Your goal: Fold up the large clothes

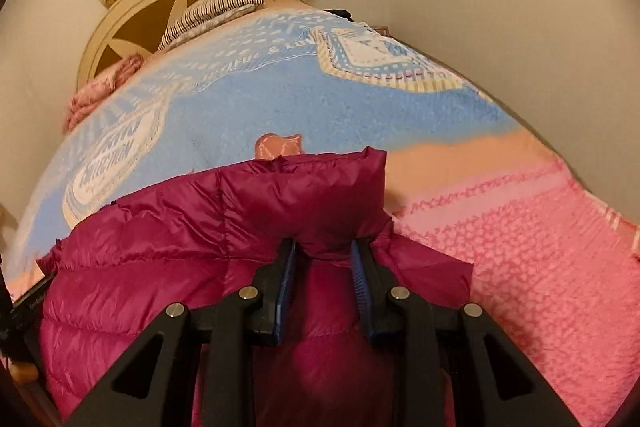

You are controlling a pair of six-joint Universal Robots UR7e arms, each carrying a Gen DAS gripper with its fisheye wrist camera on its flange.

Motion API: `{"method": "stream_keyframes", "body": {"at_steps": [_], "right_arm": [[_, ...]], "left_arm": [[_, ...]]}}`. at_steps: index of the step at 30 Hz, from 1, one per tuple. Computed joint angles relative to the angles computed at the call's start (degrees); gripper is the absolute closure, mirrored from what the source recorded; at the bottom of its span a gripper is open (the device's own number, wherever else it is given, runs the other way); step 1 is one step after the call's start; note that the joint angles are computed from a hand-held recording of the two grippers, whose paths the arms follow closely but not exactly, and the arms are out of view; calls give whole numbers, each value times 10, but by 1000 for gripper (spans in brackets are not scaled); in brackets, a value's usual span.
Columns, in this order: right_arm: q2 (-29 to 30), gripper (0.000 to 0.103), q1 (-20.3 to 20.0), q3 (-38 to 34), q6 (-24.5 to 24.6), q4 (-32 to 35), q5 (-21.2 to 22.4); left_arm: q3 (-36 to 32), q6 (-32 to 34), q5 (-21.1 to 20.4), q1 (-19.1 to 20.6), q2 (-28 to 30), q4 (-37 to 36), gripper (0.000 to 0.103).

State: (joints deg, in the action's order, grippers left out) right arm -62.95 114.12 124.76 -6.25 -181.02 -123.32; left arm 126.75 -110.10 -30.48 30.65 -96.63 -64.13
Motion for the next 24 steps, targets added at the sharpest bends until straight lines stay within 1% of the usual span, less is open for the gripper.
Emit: {"method": "stream_keyframes", "body": {"at_steps": [2,3,4,6,7,9,11,13,14,15,16,17,18,19,20,21,24], "right_arm": [[-2,75,-11,4,1,-7,18],[-9,75,-20,9,4,-8,35],[-20,75,-35,14,17,-7,65],[-27,81,-54,20,39,-10,100],[-32,82,-58,24,42,-12,108],[-26,82,-51,20,44,-11,100],[-20,82,-41,12,43,-2,80],[-18,82,-28,3,44,16,54],[-22,82,-22,1,43,23,41],[-24,82,-9,4,36,9,21],[-32,82,8,15,18,-28,5],[-40,82,23,28,1,-67,2],[-50,82,37,38,-6,-87,9],[-68,82,59,50,-8,-88,24],[-80,82,76,58,-6,-79,33],[-89,82,96,66,-5,-65,41],[-91,82,147,84,8,-27,51]], "left_arm": [[-1,-2,0,0,1,3,11],[-1,-1,0,0,1,3,11],[-1,-1,0,0,1,2,11],[-2,1,-1,1,2,0,11],[-1,5,-2,0,0,-4,11],[3,33,-9,-2,-14,-26,11],[10,58,-20,-13,-37,-39,12],[14,48,-34,-45,-63,-13,12],[12,35,-44,-66,-71,14,12],[9,18,-54,-87,-75,43,12],[7,2,-61,-105,-79,66,12],[8,-16,-70,-129,-86,89,12],[8,-27,-77,-148,-93,104,12],[11,-43,-89,-175,-103,120,12],[14,-59,-97,-195,-112,133,12],[20,-94,-114,-225,-122,151,12],[36,-147,-152,-272,-147,164,12]]}}
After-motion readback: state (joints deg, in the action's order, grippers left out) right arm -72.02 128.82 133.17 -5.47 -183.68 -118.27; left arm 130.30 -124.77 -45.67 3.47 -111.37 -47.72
